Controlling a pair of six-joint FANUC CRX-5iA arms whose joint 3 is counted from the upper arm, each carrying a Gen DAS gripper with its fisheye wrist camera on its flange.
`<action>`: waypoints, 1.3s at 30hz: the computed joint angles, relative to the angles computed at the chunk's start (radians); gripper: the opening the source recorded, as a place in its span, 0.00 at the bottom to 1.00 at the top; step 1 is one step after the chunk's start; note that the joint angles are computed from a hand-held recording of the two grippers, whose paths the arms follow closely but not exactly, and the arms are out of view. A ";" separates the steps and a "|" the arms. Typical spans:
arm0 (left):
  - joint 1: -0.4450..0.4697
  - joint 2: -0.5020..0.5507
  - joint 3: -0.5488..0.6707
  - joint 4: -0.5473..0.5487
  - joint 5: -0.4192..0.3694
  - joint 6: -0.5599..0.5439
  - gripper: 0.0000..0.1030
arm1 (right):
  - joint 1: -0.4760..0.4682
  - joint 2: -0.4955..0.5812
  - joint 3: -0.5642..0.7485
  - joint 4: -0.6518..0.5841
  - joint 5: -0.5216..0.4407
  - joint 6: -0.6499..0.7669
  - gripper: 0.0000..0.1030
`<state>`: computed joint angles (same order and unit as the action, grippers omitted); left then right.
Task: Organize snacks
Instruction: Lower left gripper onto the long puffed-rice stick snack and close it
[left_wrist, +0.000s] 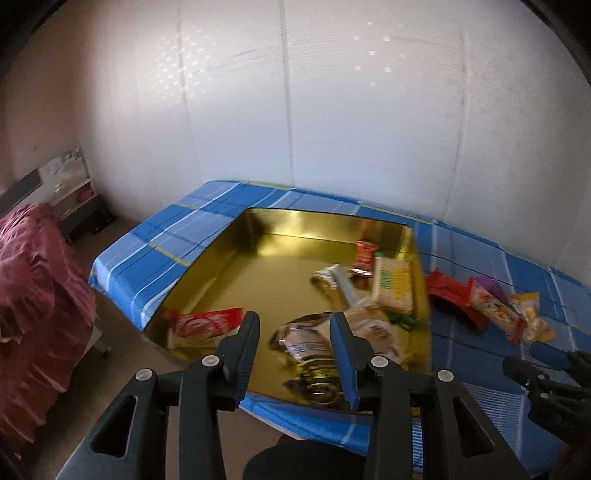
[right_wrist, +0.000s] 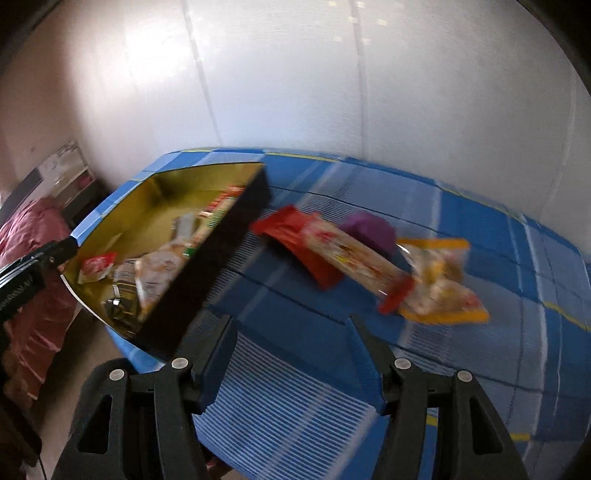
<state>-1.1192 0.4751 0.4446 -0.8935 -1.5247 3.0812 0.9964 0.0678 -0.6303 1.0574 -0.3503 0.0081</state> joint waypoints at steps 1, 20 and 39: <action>0.002 0.009 0.014 0.004 0.012 -0.021 0.39 | -0.004 -0.007 -0.012 0.015 -0.005 -0.021 0.60; 0.105 0.104 0.141 0.252 0.289 -0.319 0.39 | -0.086 -0.144 -0.237 0.122 -0.128 -0.287 0.60; 0.266 0.387 0.482 0.599 0.311 -0.454 0.54 | -0.223 -0.156 -0.349 0.577 -0.083 -0.595 0.65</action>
